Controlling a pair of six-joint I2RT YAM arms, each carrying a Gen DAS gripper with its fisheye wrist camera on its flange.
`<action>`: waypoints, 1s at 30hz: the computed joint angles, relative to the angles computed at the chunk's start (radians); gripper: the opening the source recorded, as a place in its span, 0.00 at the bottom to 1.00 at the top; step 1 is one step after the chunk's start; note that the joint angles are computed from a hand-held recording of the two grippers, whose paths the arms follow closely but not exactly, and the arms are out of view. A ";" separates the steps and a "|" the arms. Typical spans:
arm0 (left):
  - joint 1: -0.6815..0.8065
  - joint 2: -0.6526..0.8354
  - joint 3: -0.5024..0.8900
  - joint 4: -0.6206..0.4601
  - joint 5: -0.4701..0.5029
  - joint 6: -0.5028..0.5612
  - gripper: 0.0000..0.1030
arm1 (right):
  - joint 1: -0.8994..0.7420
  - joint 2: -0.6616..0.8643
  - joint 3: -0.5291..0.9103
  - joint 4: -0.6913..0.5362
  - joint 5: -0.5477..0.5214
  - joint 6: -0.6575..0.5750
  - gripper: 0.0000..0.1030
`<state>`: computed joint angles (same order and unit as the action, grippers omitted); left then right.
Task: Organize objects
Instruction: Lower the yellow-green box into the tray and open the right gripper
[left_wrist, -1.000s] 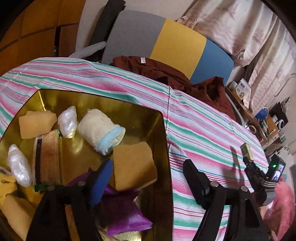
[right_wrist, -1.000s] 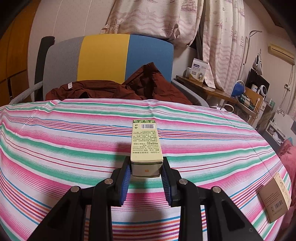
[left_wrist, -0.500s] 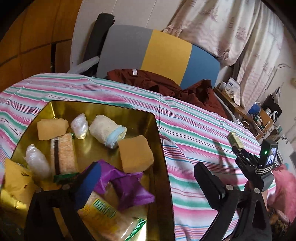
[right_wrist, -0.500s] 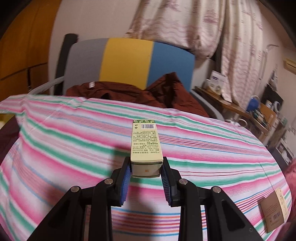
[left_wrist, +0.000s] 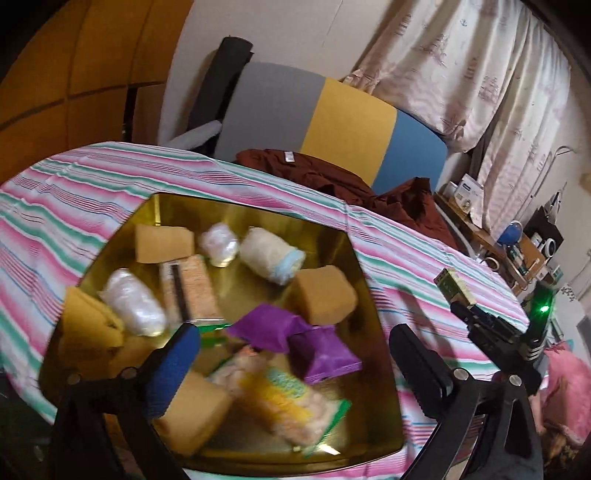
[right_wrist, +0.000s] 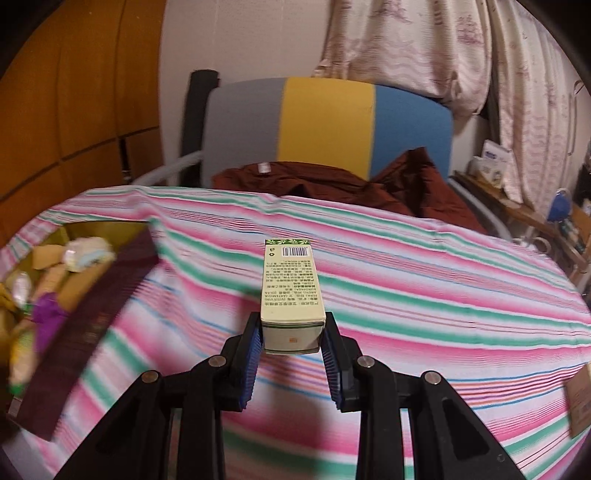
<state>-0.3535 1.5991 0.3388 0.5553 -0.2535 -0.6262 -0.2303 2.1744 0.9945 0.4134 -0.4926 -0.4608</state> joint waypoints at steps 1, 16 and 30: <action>0.007 -0.007 -0.015 0.003 -0.006 0.006 1.00 | 0.015 -0.018 -0.018 -0.005 -0.009 0.006 0.30; 0.103 -0.063 -0.145 0.066 0.004 0.033 1.00 | 0.358 -0.248 -0.141 -0.176 -0.030 0.037 0.30; 0.227 -0.131 -0.119 -0.134 0.023 0.008 1.00 | 0.604 -0.099 0.037 -0.318 0.180 0.135 0.31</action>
<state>-0.1267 1.4676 0.2201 0.4214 -0.2301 -0.6186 0.3735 2.0759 1.0314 0.0959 -0.3128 -0.3255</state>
